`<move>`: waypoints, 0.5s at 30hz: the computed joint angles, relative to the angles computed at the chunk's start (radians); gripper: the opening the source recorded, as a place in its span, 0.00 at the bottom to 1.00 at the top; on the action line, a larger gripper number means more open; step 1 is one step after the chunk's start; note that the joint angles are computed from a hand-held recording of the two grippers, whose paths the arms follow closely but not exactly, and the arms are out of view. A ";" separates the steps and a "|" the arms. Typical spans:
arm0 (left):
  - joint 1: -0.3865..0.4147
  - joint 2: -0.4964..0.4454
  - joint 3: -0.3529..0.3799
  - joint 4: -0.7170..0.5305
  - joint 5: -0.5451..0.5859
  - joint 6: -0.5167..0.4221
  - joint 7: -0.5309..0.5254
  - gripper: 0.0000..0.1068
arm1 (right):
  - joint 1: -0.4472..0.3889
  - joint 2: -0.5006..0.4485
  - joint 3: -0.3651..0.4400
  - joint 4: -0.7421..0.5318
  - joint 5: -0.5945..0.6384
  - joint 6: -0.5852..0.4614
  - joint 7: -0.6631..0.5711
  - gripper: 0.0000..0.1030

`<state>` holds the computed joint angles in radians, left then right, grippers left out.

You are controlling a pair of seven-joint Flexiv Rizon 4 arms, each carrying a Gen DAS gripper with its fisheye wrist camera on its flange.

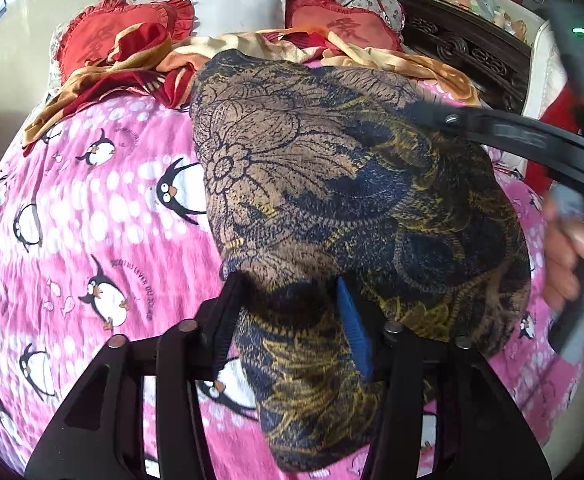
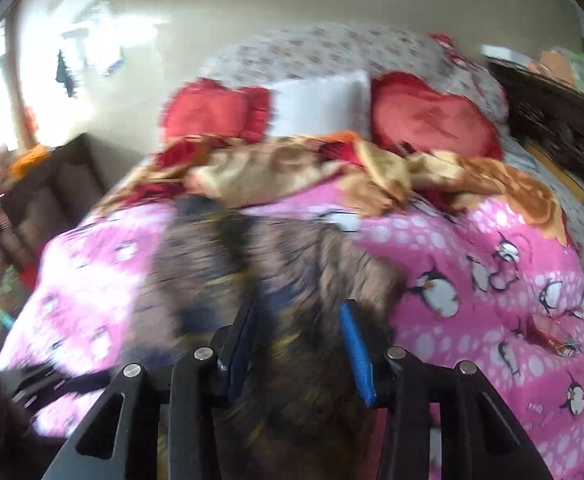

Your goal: Fold small clothes

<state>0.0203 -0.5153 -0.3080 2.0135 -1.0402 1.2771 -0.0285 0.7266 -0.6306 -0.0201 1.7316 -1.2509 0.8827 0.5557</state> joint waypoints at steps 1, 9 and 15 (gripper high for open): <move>0.000 -0.006 -0.003 -0.005 -0.003 0.002 0.003 0.52 | -0.015 -0.015 -0.003 -0.008 0.043 0.023 -0.015 0.39; 0.010 -0.014 0.008 -0.019 0.042 -0.039 -0.051 0.53 | -0.038 0.028 -0.027 0.075 -0.034 0.131 0.108 0.39; 0.008 -0.022 0.008 -0.022 0.040 -0.045 -0.069 0.59 | 0.002 -0.005 0.059 0.048 0.039 0.037 -0.017 0.40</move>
<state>0.0287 -0.5370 -0.2998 1.9916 -0.9997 1.2322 -0.0975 0.7289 -0.6352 0.0387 1.7795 -1.2116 0.9193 0.5391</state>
